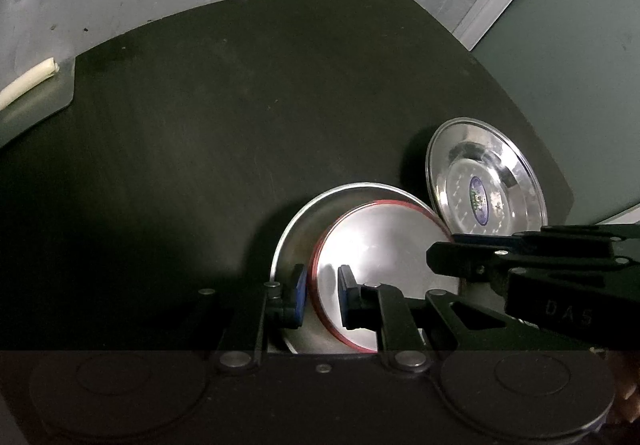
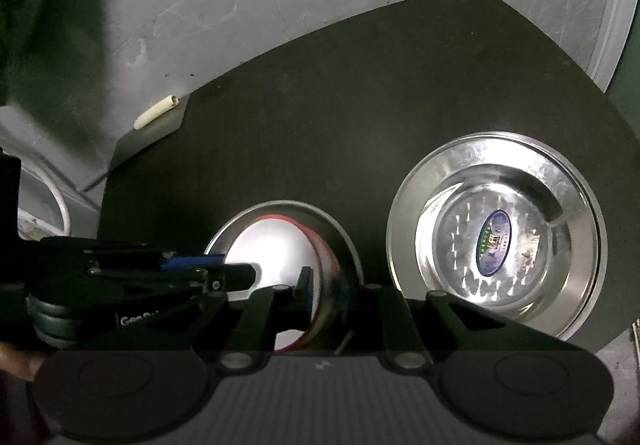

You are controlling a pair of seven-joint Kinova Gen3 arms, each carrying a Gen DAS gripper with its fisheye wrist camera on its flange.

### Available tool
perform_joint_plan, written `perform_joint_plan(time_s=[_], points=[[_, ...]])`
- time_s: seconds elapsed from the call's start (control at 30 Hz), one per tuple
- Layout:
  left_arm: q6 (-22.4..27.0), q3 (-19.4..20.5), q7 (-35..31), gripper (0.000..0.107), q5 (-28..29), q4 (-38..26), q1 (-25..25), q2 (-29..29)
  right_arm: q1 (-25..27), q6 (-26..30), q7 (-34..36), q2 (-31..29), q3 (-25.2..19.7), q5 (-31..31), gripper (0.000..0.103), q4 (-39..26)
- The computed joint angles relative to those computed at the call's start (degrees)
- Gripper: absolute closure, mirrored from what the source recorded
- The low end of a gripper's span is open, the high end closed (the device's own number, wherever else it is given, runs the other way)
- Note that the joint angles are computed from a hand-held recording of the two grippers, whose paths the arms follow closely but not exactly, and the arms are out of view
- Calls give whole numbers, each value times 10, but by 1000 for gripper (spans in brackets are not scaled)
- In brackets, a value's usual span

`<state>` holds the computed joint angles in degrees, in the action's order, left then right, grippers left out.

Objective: Organize plates and bowls
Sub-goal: 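Open both grippers and move them to the small steel bowl rim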

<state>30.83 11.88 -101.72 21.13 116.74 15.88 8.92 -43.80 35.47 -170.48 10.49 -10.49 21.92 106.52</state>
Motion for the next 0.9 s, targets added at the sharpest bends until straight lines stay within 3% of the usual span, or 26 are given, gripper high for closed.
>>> perform_joint_plan(time_s=[0.33,0.6,0.73,0.8,0.83,0.9], points=[[0,-4,23,88,-22,-3,9,-1,14,-24,29,8,1,-33,87,9],[-10,0,12,85,-8,3,0,-8,-3,-23,10,3,12,-3,84,12],[-16,4,-24,76,23,12,-11,-19,-17,-24,-27,-6,12,35,72,20],[-21,1,-62,70,52,20,-15,-27,-27,-10,-48,-9,10,58,59,18],[-27,8,-73,65,60,24,-22,-32,-33,6,-62,-8,9,73,48,14],[-44,1,-66,49,48,31,-11,-43,-41,24,-88,-10,5,96,44,12]])
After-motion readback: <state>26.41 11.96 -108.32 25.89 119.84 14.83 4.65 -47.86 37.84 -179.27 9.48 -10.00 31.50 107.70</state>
